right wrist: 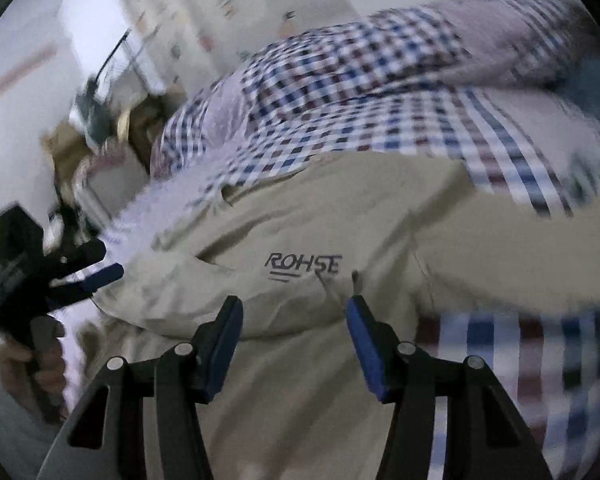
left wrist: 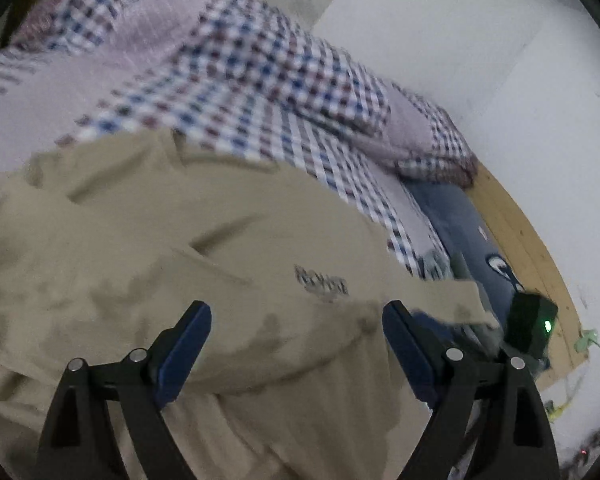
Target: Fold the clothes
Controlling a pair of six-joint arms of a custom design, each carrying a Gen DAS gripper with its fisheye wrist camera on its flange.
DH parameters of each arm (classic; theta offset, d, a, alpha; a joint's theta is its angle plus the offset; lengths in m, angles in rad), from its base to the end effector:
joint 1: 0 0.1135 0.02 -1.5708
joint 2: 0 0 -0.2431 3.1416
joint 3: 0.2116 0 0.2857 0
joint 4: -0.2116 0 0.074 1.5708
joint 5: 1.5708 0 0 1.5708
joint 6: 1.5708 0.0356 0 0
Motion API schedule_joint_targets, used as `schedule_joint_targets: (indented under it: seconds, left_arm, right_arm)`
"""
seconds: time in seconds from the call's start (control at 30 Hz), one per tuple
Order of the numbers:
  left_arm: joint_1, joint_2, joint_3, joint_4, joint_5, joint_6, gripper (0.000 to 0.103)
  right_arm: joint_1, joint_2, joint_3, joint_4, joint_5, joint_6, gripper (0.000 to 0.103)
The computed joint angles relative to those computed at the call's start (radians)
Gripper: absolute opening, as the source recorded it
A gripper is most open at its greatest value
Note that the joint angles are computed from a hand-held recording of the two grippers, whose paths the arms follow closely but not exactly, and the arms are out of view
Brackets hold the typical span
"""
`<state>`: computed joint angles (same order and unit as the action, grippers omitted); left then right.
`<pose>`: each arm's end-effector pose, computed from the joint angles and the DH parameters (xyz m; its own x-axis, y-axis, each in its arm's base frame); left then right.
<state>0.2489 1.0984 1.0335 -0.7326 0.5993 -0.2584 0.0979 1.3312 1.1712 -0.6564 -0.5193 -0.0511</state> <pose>0.2610 0.0456 0.2977 -0.7161 -0.3997 -0.5722 -0.0047 0.8225 -0.5687 0.3162 0.0488 0.2879 -0.7026 -0.1136 -0.7024 -0.4596 0.8261 0.3262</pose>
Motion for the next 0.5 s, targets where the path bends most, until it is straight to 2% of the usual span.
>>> schedule_joint_targets:
  seconds: [0.1,0.23,0.33,0.43,0.5]
  left_arm:
    - [-0.037,0.024,-0.011,0.035,0.007,-0.015,0.090]
    - [-0.034,0.036,-0.035,0.086,0.035,-0.091,0.090]
    - [-0.032,0.052,-0.047,0.139,0.045,-0.143,0.090]
    - [-0.020,0.052,-0.053,0.153,0.059,-0.142,0.090]
    - [-0.016,0.055,-0.053,0.158,0.070,-0.134,0.090]
  right_arm:
    - [0.063,0.073,0.039,0.025,0.068,-0.032,0.058]
    - [0.088,0.145,0.058,0.033,0.117,-0.049,0.058]
    - [0.101,0.199,0.073,0.037,0.149,-0.061,0.052]
    - [0.106,0.212,0.068,0.046,0.162,-0.070,0.040]
    - [0.114,0.201,0.055,0.047,0.173,-0.094,0.016]
